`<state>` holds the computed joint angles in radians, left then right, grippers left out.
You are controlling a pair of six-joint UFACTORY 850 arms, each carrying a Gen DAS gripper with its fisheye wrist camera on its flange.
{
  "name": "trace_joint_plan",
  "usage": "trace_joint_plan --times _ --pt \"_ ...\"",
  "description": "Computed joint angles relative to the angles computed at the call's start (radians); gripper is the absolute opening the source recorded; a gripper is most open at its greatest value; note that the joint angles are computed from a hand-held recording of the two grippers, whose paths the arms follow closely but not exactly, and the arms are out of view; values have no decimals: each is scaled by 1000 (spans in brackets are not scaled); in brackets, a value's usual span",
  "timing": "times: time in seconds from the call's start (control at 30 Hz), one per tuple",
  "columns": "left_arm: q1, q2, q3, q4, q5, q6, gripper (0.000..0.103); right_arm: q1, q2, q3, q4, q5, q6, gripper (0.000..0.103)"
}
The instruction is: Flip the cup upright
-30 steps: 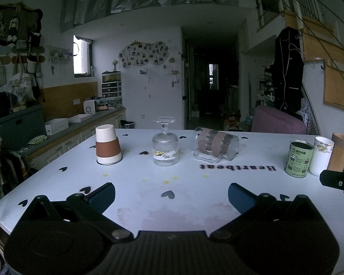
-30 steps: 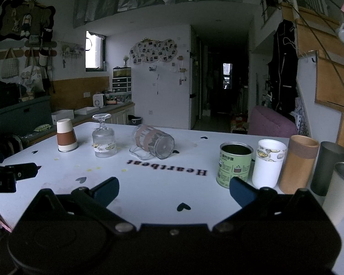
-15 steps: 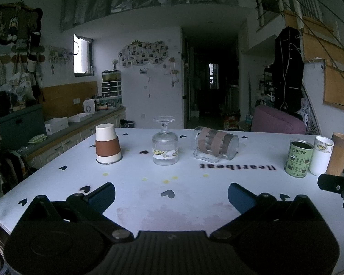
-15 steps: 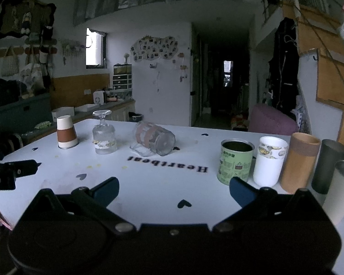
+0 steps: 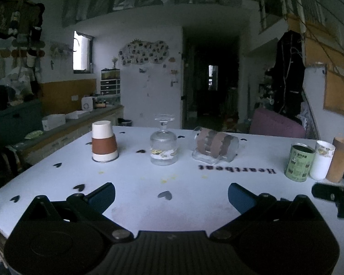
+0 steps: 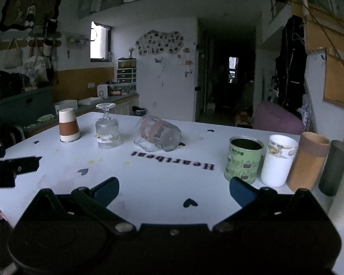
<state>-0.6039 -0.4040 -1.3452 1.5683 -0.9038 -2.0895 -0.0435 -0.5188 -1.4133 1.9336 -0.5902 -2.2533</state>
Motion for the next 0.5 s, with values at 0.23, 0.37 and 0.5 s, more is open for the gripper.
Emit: trace_joint_plan --times 0.23,0.37,0.5 --pt "60 -99 -139 -3 83 39 103 -17 7 34 32 -33 -21 103" --pt "97 -181 -262 -20 141 58 103 -31 10 49 58 -55 -51 103" --pt "131 -272 -418 -64 221 50 103 -45 -1 45 72 -59 -61 103"
